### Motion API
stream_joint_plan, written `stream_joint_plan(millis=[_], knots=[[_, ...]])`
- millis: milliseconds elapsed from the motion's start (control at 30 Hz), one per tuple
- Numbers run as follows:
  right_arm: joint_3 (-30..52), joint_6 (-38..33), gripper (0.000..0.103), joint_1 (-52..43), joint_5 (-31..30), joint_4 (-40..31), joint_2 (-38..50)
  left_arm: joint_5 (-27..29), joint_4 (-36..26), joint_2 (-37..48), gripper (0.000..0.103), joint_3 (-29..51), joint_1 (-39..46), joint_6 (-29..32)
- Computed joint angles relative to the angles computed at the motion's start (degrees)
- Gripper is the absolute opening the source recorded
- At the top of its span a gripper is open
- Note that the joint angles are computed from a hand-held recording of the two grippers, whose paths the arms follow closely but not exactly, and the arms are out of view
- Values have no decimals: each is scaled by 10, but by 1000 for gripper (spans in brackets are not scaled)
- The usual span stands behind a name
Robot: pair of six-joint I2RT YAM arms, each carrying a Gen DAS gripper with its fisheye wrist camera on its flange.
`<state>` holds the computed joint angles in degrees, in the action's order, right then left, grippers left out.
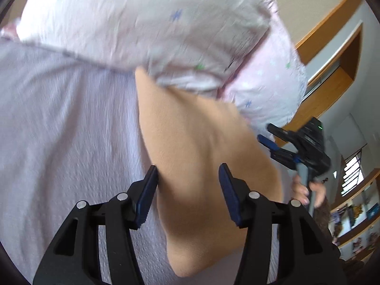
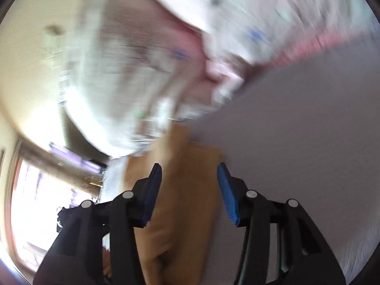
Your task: Fold small clothes
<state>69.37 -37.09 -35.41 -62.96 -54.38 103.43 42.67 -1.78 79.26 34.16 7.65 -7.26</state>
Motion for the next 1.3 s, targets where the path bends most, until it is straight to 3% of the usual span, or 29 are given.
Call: stream_joint_plan(millis=[67,133,200,233,300,433,567,633,767,800,867,900,933,967,1000,1033,1133,1200,1300], knots=[[-15,-68,49,34,-12,-43,-40,-9,5,-45,53,-12,-16,3],[-66,-13,50,98,23,25,-105,-20,2,-72,61,-12,-48,8],[-95,79,56,149,84,112,-112,-49,6,-74,67,-5,-82,-4],[-104,115,56,165,125,136,-104,-69,1,-60,67,7,-98,-8],[-129,147,56,147,133,180,-96,-143,-13,-9,67,40,-128,-9],[-138,108,55,100,146,133,-114,-109,-6,-11,67,35,-109,-15],[-179,75,56,56,74,119,-195,-95,-12,-61,68,8,-99,3],[-205,46,60,57,67,104,-235,-96,-15,-54,69,6,-108,11],[-245,168,63,150,175,200,-209,-195,6,-17,70,-5,-174,27],[-255,168,61,139,164,207,-218,-222,7,-30,70,-11,-189,31],[-264,149,62,110,152,171,-260,-217,-25,-77,70,-23,-186,37],[-276,122,69,89,137,146,-296,-204,-46,-118,70,-37,-175,35],[-290,101,76,71,132,132,-326,-205,-71,-157,74,-49,-166,34],[-309,71,88,42,129,108,-377,-216,-97,-199,79,-62,-162,33],[-328,42,96,14,128,82,-422,-235,-116,-231,92,-74,-164,30],[-349,19,97,-9,132,59,-466,-265,-138,-272,97,-90,-171,25],[-431,75,101,13,230,78,-633,-410,-217,-374,99,-138,-243,-8],[-469,102,101,36,290,91,-707,-485,-247,-393,99,-156,-299,-43],[-506,147,101,106,362,99,-782,-511,-244,-393,99,-176,-323,-64]])
